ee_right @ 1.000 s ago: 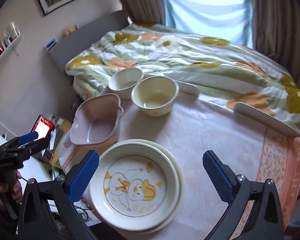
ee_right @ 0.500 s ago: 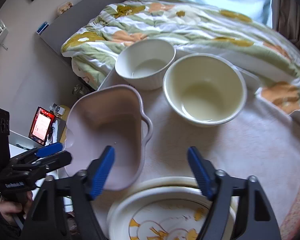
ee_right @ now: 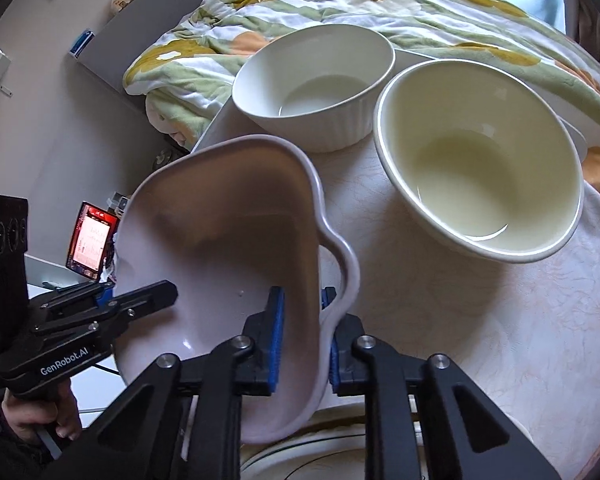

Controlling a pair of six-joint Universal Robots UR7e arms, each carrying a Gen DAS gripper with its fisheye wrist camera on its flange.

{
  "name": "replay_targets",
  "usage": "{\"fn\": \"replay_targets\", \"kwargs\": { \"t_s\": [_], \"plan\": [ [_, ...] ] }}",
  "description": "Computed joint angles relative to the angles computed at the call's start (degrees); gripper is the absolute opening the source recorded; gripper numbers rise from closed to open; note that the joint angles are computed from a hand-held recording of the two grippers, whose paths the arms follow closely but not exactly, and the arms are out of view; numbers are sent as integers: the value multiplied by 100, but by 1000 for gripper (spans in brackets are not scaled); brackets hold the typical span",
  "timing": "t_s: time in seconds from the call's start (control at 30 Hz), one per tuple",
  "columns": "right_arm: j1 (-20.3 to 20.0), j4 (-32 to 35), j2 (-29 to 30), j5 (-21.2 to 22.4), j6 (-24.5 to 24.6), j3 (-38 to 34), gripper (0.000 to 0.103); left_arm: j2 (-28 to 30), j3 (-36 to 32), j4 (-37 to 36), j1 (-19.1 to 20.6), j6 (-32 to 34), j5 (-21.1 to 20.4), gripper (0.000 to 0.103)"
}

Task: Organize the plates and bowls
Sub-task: 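Reach the right gripper to the pink square dish rim and close, then lift the pink dish and lower it onto the orange cloth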

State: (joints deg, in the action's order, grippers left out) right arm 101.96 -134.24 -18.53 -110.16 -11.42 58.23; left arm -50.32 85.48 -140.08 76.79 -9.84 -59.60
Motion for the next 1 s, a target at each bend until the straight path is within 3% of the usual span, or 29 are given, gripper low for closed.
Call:
{"fn": "replay_targets", "kwargs": {
  "t_s": [0.3, 0.67, 0.8, 1.0],
  "plan": [
    [27, -462, -217, 207, 104, 383, 14, -206, 194, -89, -250, 226, 370, 12],
    [63, -1473, -1516, 414, -27, 1978, 14, -605, 943, -473, -1215, 21, 818, 12],
    [-25, -1920, -2224, 262, 5, 2834, 14, -520, 1171, -564, -1606, -102, 730, 12],
    [-306, -2459, -3330, -75, 162, 4069, 14, -81, 1172, -487, -2033, -244, 204, 12]
  ]
}}
